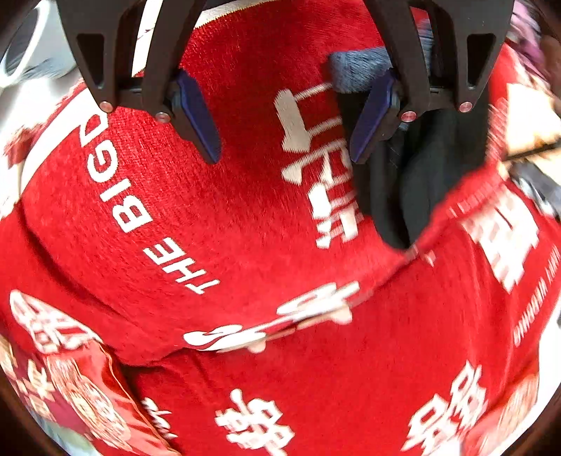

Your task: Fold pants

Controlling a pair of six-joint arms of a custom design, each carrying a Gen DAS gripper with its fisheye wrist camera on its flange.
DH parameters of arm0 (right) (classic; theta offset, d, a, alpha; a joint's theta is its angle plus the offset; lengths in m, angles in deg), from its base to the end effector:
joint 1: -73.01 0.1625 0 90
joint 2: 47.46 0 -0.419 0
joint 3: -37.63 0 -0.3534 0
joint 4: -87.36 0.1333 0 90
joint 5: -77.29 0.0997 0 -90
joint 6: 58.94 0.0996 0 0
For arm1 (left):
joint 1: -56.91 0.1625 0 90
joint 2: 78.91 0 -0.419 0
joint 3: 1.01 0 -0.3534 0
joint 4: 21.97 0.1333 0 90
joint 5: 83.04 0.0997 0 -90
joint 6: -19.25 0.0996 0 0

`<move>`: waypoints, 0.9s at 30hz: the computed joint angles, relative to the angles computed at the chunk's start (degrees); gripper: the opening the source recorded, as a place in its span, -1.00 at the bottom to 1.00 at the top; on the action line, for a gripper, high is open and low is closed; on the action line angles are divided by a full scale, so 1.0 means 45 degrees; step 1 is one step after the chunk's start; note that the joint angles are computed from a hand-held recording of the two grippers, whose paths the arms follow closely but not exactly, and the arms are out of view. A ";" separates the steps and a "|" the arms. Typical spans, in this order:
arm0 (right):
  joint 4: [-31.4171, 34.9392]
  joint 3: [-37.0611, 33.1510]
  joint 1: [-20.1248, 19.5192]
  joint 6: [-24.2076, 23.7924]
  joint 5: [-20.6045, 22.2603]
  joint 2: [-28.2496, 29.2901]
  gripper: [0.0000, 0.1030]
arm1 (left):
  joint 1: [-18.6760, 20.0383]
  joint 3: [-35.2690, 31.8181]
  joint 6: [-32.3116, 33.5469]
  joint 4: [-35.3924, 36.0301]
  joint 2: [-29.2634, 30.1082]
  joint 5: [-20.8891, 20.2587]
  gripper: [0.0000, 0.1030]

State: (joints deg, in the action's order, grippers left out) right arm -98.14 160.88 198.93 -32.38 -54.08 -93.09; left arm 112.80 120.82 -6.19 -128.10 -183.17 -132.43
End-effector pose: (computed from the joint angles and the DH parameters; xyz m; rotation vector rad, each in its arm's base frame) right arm 0.3401 -0.3545 0.0763 0.0571 -2.5559 0.8430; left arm -0.0218 -0.3856 0.3838 0.1990 2.4727 -0.4287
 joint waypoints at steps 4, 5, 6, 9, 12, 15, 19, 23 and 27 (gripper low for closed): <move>-0.0065 -0.0064 -0.0181 -0.0404 0.1314 0.0089 0.55 | 0.1056 0.0683 -0.0537 -0.0335 -0.0803 -0.0226 0.76; 0.0127 -0.0220 -0.0149 -0.0477 0.1494 0.0276 0.55 | 0.1219 0.0855 -0.0583 -0.0377 -0.0934 -0.0309 0.76; 0.0271 -0.0354 -0.0138 -0.0511 0.1762 0.0454 0.55 | 0.1332 0.1014 -0.0619 -0.0432 -0.0988 -0.0281 0.76; 0.0741 -0.0651 -0.0275 -0.0508 0.3005 0.0846 0.55 | 0.1159 0.1425 -0.0427 -0.0369 -0.1301 0.0216 0.76; 0.0776 -0.0881 -0.0184 -0.0886 0.3620 0.1035 0.55 | 0.0671 0.1796 -0.0464 -0.0341 -0.1644 0.0767 0.76; 0.0722 -0.1050 -0.0055 -0.0990 0.3714 0.1032 0.55 | 0.0488 0.1850 -0.0582 -0.0077 -0.1851 0.0884 0.76; 0.0270 -0.0936 -0.0185 -0.0694 0.4077 0.0930 0.59 | 0.0622 0.1871 -0.0579 -0.0304 -0.1946 0.0744 0.76; 0.1486 -0.1528 -0.0234 -0.0699 0.4284 0.1156 0.59 | 0.0924 0.1890 -0.0469 -0.0730 -0.1830 0.0454 0.76; 0.2801 -0.2310 -0.0095 -0.0978 0.4180 0.1616 0.61 | 0.0981 0.1895 -0.0261 -0.0756 -0.1913 0.0373 0.76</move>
